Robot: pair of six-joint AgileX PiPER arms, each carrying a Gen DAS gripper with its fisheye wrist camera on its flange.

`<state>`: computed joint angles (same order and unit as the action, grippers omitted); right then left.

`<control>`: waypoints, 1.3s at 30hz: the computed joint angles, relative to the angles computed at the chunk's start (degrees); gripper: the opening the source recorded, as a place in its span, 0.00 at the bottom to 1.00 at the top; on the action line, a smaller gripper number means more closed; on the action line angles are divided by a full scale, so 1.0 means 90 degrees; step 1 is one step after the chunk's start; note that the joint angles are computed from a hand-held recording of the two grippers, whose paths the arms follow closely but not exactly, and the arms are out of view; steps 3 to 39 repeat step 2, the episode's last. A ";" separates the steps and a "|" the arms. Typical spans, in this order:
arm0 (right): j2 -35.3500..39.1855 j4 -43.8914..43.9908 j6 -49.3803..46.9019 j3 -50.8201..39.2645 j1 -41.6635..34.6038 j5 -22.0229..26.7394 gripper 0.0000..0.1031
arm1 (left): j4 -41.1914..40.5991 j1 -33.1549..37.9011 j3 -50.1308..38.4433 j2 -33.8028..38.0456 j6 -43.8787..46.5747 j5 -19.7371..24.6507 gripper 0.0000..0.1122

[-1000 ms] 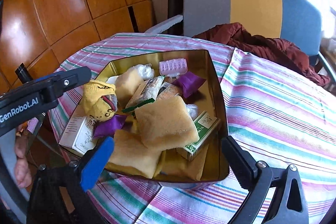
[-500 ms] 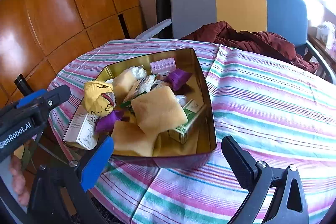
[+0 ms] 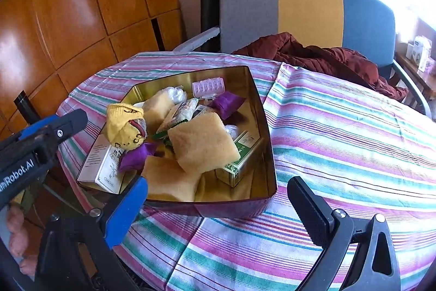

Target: Organize objects

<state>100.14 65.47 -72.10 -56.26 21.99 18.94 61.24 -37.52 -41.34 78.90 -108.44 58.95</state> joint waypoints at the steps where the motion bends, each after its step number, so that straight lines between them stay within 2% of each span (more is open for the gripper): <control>1: 0.0016 -0.0006 0.0007 -0.0006 0.0016 -0.0031 1.00 | -0.0012 0.0056 -0.0001 0.0015 0.0034 -0.0037 0.51; 2: 0.0030 0.0000 0.0007 -0.0016 0.0018 -0.0062 1.00 | -0.0018 0.0140 0.0029 0.0001 0.0080 -0.0167 0.51; 39: 0.0030 0.0000 0.0007 -0.0016 0.0018 -0.0062 1.00 | -0.0018 0.0140 0.0029 0.0001 0.0080 -0.0167 0.51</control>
